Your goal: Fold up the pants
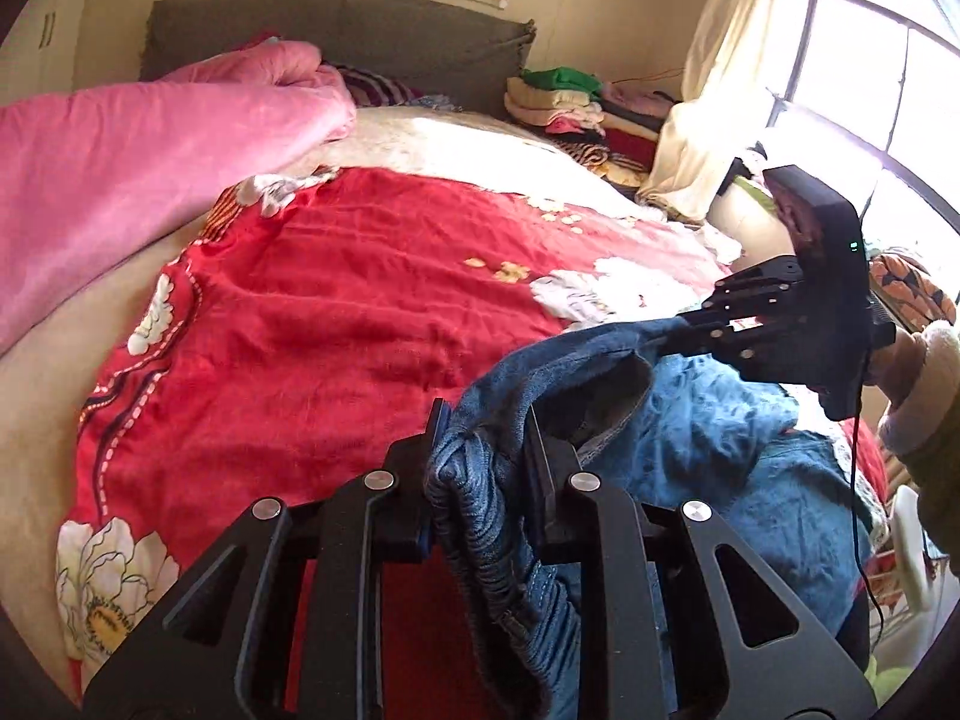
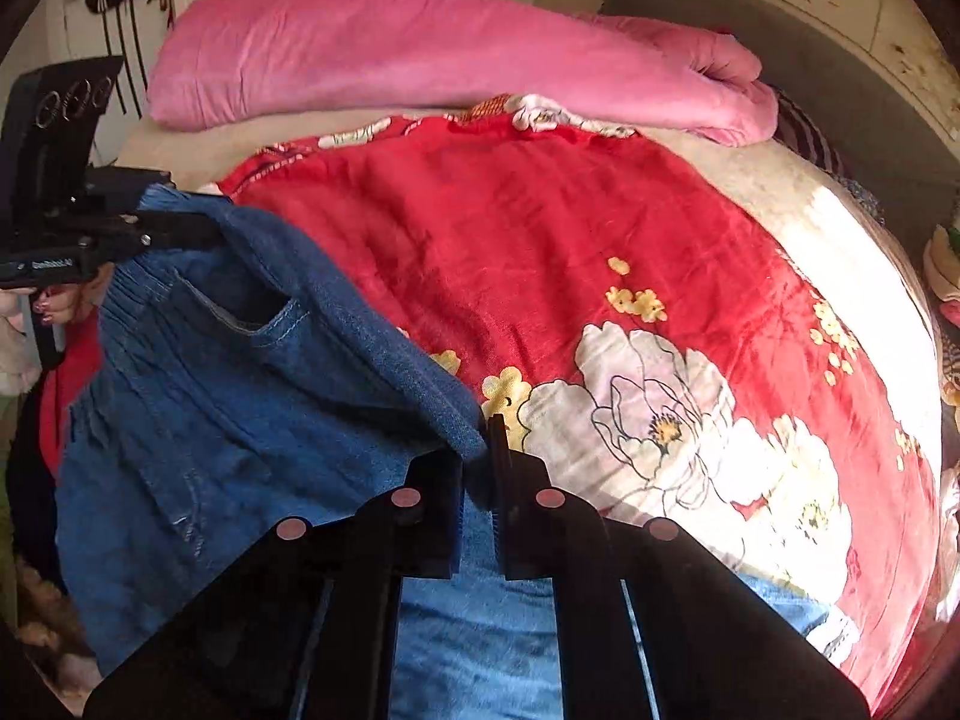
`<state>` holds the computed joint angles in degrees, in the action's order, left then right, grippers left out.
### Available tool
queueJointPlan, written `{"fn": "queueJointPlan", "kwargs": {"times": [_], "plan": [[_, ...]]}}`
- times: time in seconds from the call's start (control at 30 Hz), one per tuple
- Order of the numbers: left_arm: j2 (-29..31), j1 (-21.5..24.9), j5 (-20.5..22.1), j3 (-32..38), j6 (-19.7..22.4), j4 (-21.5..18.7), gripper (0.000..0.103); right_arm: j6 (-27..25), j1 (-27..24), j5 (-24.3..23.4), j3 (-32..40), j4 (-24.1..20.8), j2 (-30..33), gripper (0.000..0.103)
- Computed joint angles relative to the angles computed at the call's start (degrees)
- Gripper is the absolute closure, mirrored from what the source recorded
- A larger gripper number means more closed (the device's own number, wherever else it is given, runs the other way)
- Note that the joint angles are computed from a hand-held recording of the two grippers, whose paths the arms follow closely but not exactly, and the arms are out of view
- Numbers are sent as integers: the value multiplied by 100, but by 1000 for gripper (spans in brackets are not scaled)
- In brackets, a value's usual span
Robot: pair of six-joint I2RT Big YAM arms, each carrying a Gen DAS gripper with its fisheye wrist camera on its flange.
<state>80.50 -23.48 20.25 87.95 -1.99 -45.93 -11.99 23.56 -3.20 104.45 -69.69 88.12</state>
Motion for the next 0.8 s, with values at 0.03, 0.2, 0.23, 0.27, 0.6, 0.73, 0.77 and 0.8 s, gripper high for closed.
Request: {"fn": "queueJointPlan", "kwargs": {"times": [0.03, 0.2, 0.23, 0.27, 0.6, 0.73, 0.77, 0.8], "plan": [[-51, -32, 15, -11, 65, 4, 89, 111, 28, 30, -125, 57, -182, 97], [-439, -184, 244, -185, 244, 52, 88, 709, 277, 294, -540, 5, -887, 97], [-524, -219, 259, -239, 313, 41, 88, 826, 370, 367, -603, -8, -986, 97], [-630, -265, 283, -310, 423, 1, 88, 940, 452, 421, -700, -8, -1121, 97], [-1727, -562, 403, -1397, 1138, -387, 86, 2391, 1600, 847, -2259, 183, -2607, 97], [-2017, -683, 283, -1834, 1218, -552, 86, 3009, 2145, 1067, -2763, 282, -2887, 97], [-2047, -692, 271, -1877, 1208, -578, 86, 3139, 2243, 1111, -2857, 313, -2927, 97], [-2124, -706, 263, -1980, 1199, -580, 85, 3288, 2352, 1152, -2965, 341, -2985, 97]]}}
